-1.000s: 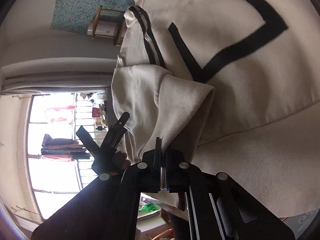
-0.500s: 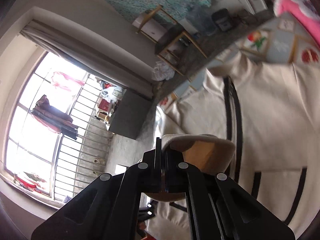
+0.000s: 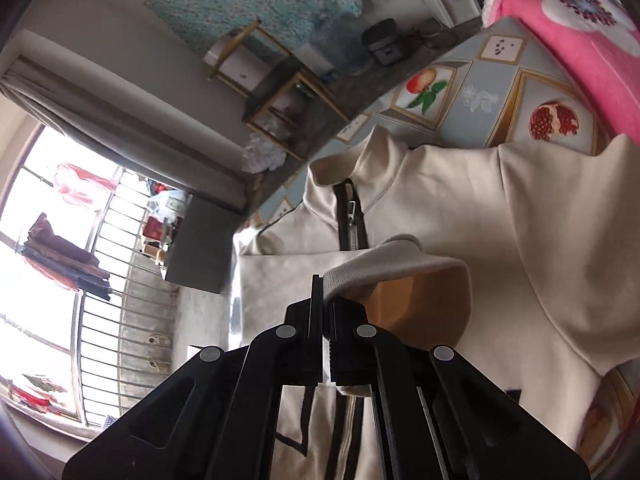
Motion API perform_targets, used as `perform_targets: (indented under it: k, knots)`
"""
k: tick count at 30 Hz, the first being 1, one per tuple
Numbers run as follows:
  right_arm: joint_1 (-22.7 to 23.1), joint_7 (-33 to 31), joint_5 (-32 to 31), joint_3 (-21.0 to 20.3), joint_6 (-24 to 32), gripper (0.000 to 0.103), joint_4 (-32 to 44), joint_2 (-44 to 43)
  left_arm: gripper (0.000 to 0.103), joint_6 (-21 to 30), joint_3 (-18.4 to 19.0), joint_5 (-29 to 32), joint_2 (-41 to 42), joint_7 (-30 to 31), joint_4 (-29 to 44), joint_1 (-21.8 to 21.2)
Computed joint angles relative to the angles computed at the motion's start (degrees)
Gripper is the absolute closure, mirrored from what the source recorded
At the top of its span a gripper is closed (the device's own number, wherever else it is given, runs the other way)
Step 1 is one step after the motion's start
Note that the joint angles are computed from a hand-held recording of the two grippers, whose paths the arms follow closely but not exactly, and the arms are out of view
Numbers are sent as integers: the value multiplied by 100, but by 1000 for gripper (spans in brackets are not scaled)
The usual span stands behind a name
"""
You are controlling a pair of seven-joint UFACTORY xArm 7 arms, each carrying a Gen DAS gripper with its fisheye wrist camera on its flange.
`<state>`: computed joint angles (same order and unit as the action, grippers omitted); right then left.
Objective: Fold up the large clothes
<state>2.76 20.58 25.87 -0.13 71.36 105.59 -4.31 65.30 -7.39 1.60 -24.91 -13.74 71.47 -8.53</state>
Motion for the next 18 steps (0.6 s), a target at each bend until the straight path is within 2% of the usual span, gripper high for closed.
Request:
perform_targets:
  k: [3,6,7,10,11,13,15,18]
  knots:
    - [21,-269,259,49,98,100,1032,545,5,87,-11,39,56,-47,84,24]
    - [-71,-562,367,94,148,100,1334,545,5,133,-39,119,54,-106,111,44]
    - [-122,-643,350,67,182,100,1201,422,5,132,-55,156,56,-110,119,45]
    - [-274,-803,-54,-102,440,87,289,-135,5,128,-89,308,-4,-78,102,56]
    - [-337,-799,-207,-179,540,75,-107,-349,5,98,-85,321,-39,-63,85,54]
    - [-468,-721,-456,-322,590,61,-831,-745,5,-31,-76,346,-96,-1,51,46]
    - [-563,-659,-690,-404,414,61,-1402,-1101,5,-122,-95,376,-67,74,93,36]
    - [-540,-647,-556,-543,259,60,-1854,-1421,5,-146,-207,563,154,100,288,56]
